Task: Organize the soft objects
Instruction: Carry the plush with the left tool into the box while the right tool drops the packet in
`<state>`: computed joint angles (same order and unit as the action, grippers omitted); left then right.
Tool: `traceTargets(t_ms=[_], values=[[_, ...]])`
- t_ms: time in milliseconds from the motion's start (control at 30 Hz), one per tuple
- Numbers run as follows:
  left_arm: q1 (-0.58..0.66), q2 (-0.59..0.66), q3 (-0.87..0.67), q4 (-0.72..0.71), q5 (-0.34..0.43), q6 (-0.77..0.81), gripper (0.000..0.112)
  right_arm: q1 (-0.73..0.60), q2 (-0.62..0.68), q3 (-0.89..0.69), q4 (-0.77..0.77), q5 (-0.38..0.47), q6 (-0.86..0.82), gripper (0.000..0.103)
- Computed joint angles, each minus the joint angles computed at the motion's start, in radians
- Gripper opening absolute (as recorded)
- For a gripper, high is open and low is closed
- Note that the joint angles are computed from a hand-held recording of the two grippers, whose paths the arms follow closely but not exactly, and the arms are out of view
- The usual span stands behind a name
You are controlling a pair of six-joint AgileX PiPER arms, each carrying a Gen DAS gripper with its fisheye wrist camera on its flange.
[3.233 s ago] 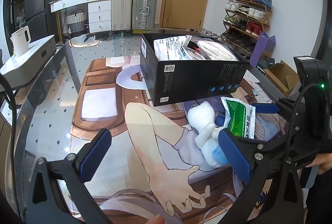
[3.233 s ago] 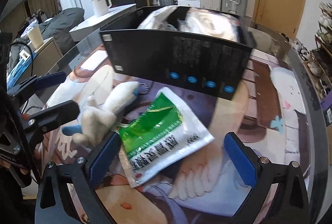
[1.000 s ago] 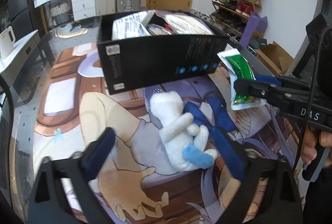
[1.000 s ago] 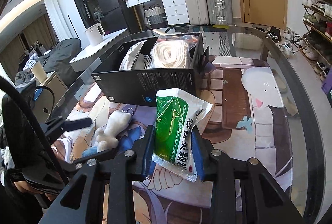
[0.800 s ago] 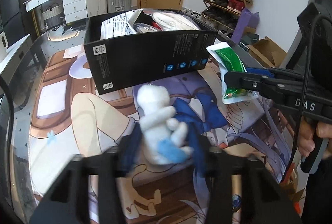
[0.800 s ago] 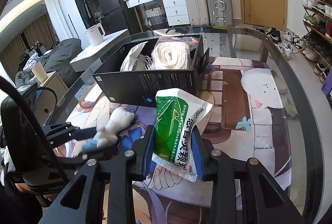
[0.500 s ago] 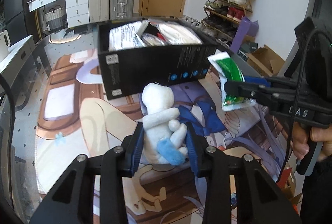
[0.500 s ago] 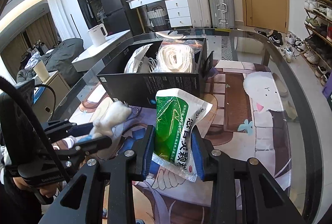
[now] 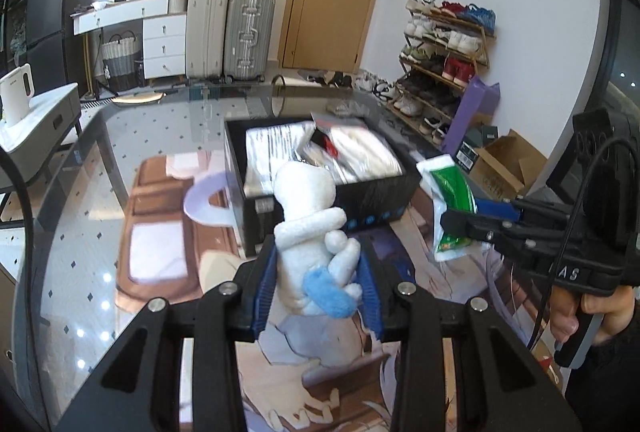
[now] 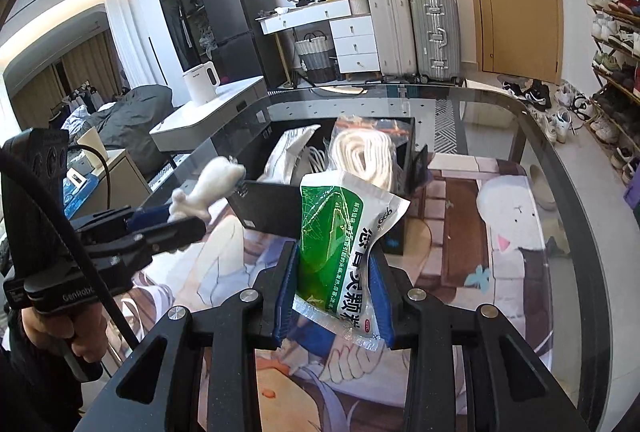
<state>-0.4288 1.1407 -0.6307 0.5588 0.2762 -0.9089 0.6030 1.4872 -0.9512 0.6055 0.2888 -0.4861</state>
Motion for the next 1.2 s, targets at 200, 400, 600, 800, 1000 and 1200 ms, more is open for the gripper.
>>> traceTargets(t_ms=[200, 400, 600, 800, 1000, 1200], values=[[0.072, 0.022, -0.051, -0.180, -0.034, 0.206, 0.037, 0.021, 0.026, -0.094, -0.138, 0.035, 0.131, 0.034], [0.138, 0.078, -0.115, -0.401, -0.059, 0.451, 0.037, 0.033, 0.105, -0.238, -0.210, 0.093, 0.200, 0.034], [0.180, 0.165, -0.197, -0.586, -0.072, 0.677, 0.036, 0.043, 0.223, -0.406, -0.282, 0.161, 0.264, 0.034], [0.196, 0.236, -0.241, -0.591, -0.083, 0.703, 0.036, 0.053, 0.334, -0.563, -0.386, 0.232, 0.335, 0.034], [0.198, 0.305, -0.271, -0.621, -0.094, 0.741, 0.037, 0.037, 0.415, -0.656, -0.396, 0.287, 0.328, 0.034], [0.172, 0.360, -0.298, -0.485, -0.091, 0.615, 0.037, 0.031, 0.477, -0.726, -0.423, 0.325, 0.338, 0.034]])
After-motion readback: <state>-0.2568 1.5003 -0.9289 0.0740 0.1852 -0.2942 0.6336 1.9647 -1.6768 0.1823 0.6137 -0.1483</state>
